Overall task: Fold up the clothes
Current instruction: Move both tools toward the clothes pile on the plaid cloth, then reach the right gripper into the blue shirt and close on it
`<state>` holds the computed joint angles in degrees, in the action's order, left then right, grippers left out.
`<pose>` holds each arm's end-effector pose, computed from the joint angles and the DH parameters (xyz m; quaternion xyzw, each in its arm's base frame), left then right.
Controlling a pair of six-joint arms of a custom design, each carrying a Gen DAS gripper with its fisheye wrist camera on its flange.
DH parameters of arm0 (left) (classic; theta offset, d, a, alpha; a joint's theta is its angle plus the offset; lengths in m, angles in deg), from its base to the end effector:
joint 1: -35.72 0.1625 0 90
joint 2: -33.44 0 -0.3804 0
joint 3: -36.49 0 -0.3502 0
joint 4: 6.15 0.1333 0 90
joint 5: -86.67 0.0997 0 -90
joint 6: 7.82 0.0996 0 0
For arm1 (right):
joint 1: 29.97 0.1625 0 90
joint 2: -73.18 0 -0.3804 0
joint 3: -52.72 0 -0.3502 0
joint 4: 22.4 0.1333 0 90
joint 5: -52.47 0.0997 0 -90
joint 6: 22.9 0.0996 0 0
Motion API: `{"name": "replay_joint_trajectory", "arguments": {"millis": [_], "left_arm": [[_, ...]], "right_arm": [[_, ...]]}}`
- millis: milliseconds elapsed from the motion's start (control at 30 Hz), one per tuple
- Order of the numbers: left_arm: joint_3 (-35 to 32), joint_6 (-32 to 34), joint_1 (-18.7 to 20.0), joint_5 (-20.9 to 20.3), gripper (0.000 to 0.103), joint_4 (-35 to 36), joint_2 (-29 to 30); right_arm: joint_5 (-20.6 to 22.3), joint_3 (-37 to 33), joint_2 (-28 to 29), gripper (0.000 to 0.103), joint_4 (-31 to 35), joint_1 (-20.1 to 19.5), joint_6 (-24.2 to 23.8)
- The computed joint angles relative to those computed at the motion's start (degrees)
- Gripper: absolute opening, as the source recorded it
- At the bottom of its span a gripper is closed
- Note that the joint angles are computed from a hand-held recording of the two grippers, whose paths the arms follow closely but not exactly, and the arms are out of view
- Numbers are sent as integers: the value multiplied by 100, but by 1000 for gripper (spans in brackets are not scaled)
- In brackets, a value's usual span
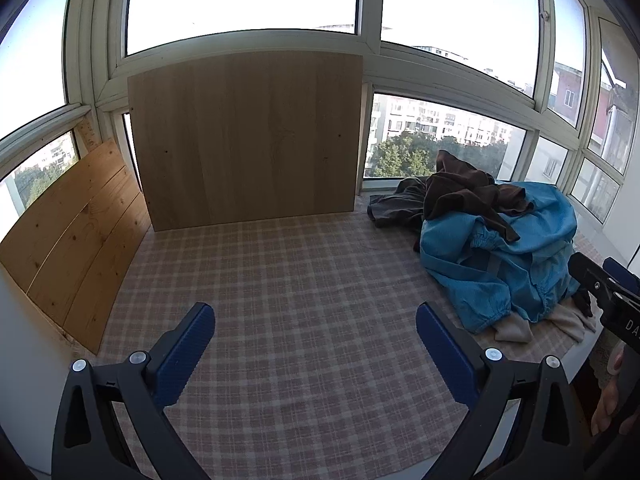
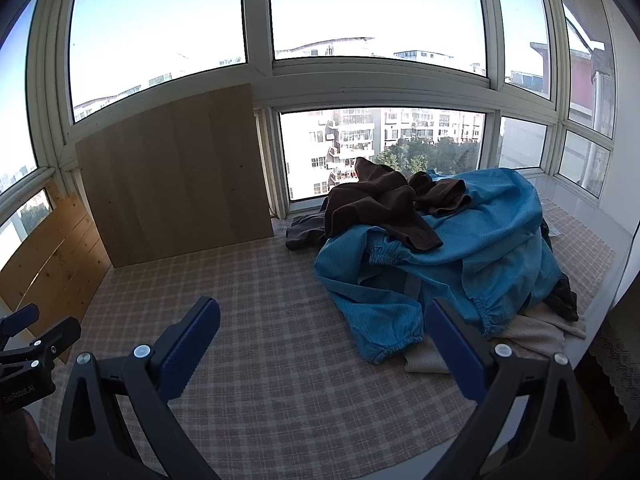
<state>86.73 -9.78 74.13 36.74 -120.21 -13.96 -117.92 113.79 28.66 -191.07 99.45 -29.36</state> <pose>-0.4476 -0.6069 0.3902 0.3303 0.8646 -0.3061 0.2227 0.4514 -0.4939 0.4098 -0.0516 -0.7324 0.5347 0.4183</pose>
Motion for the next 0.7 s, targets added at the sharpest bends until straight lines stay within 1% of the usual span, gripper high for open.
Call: {"name": "replay_joint_trajectory", "arguments": {"millis": [33,67,100,167,233,267,300,333,367,433,467,500,533,567,633,700], "left_arm": [[-35,-44,20,-74,100,1,22],[-71,-56,32,-133,100,-4,49],[-60,-46,22,-99,100,-51,69],[-55,-5,-1,-53,100,-139,123],[-131,-47,-25,-68,100,-124,218],[-213,-72,-31,-113,100,-70,281],[-273,-104,-50,-103,100,-37,346],[-305,-125,-78,-50,100,-53,407],[-344,-117,-115,57,100,-79,482],[-428,-88,-190,275,100,-127,638],[-515,-98,-229,381,100,-104,731],[-621,-149,-268,484,100,-40,832],[-735,-213,-299,553,100,37,926],[-871,-299,-335,605,100,128,1037],[-1209,-468,-392,648,100,409,1276],[-1559,-623,-464,689,100,656,1541]], "right_arm": [[68,20,4,103,-387,-8,-384],[151,107,-53,103,-620,-21,-596],[234,205,-119,103,-820,-36,-780],[235,443,-335,103,-718,-81,-664],[143,667,-573,103,-493,-137,-487],[131,794,-709,103,-391,-167,-375],[168,975,-901,103,-230,-210,-167],[272,1190,-1142,103,-27,-264,104],[390,1367,-1352,103,88,-319,263],[491,1652,-1710,103,131,-448,292],[375,1674,-1774,103,-55,-507,35],[261,1666,-1804,103,-368,-570,-349],[160,1606,-1802,103,-824,-637,-913],[146,1589,-1876,103,-1101,-708,-1318],[274,1727,-2230,103,-1216,-865,-1588],[359,1888,-2678,103,-911,-1050,-1388]]}}
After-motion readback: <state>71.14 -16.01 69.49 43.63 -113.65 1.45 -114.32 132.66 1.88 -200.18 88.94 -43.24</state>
